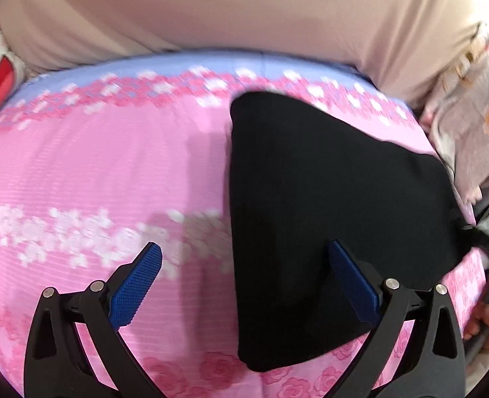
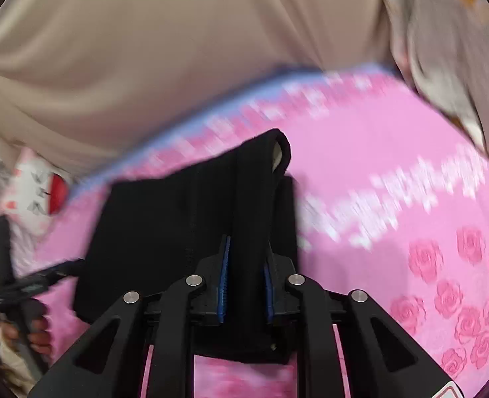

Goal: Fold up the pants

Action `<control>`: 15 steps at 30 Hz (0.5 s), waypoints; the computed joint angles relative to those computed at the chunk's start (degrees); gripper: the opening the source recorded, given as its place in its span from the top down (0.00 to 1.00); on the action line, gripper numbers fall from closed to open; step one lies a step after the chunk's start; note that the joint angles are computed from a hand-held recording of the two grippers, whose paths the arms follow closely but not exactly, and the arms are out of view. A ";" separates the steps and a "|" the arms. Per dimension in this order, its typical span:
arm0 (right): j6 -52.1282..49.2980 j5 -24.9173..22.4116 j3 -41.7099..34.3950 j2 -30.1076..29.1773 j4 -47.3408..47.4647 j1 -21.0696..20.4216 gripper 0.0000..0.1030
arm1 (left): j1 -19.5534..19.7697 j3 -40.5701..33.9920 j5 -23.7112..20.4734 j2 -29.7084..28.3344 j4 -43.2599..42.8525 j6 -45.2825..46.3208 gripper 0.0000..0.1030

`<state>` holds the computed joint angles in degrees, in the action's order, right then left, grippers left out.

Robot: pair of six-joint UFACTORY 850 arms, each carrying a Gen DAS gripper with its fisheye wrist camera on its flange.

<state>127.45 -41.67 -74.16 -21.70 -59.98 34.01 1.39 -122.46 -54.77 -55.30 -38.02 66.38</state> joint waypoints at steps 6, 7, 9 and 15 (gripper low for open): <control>9.83 -2.37 2.30 1.26 -3.48 1.28 0.20 | -0.73 2.03 -0.02 0.01 0.21 0.59 0.05; 10.51 -1.99 2.59 1.49 -4.01 1.29 0.16 | -0.65 0.22 -2.15 -1.28 0.13 -0.53 0.04; 13.58 3.21 4.17 2.13 -6.18 0.21 0.16 | -0.55 -6.93 -9.08 -6.11 1.13 -6.12 0.04; 19.12 6.96 3.76 -0.34 -10.13 -0.60 0.30 | -0.42 -7.88 -10.73 -7.02 -2.45 -4.08 0.16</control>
<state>146.57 -34.71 -70.40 -22.04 -70.11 33.42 0.97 -130.33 -65.51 -62.32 -40.47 62.30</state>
